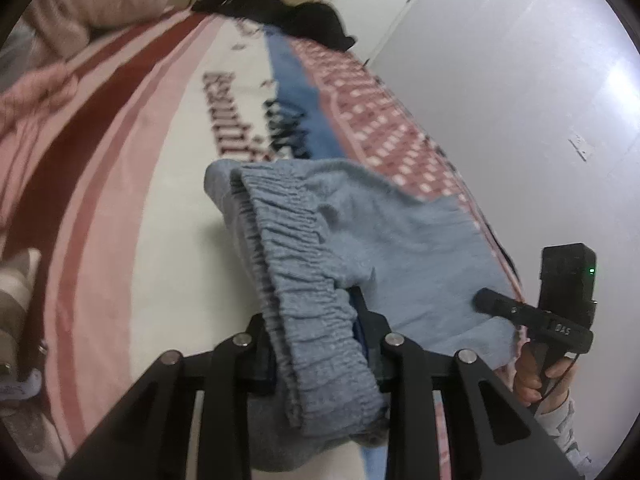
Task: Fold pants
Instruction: 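Grasp the folded sweatpants bundle with the left tool while the right tool grasps it too, then carry the folded sweatpants with both tools onto the clothes pile and lower them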
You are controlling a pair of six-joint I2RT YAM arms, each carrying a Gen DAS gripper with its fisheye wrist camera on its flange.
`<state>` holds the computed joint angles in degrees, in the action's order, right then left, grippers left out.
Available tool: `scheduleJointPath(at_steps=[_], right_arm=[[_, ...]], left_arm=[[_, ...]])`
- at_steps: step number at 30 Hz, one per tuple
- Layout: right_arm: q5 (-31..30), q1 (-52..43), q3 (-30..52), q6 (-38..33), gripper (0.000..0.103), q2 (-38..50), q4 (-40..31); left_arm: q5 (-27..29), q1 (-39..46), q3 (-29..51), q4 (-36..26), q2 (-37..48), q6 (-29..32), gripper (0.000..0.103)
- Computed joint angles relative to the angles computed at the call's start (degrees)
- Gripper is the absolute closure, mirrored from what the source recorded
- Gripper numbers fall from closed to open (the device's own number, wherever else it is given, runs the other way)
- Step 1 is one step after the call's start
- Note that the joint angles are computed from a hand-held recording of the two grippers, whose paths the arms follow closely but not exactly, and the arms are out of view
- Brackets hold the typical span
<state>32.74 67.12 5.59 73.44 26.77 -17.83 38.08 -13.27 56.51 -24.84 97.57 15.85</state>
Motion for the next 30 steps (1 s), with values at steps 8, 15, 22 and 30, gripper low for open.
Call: scheduleJointPath(at_steps=[8, 15, 22, 30], right_arm=[[5.9, 5.2, 8.3, -0.7, 0.07, 4.7, -3.1], [3.0, 1.4, 19.7, -12.3, 0.07, 23.8, 10.1], [-7.1, -3.9, 35.8, -21.7, 0.07, 48.9, 23.9], [-17.3, -7.4, 65.9, -29.2, 0.07, 74.2, 20.4]], left_arm=[[2.4, 2.7, 2.9, -6.6, -9.0, 4.1, 0.079], [5.7, 15.0, 9.9, -16.5, -11.0, 13.1, 0.079], [7.4, 30.4, 18.8, -23.5, -6.8, 21.3, 0.079], [4.8, 41.2, 44.6, -35.0, 11.4, 26.2, 0.079]])
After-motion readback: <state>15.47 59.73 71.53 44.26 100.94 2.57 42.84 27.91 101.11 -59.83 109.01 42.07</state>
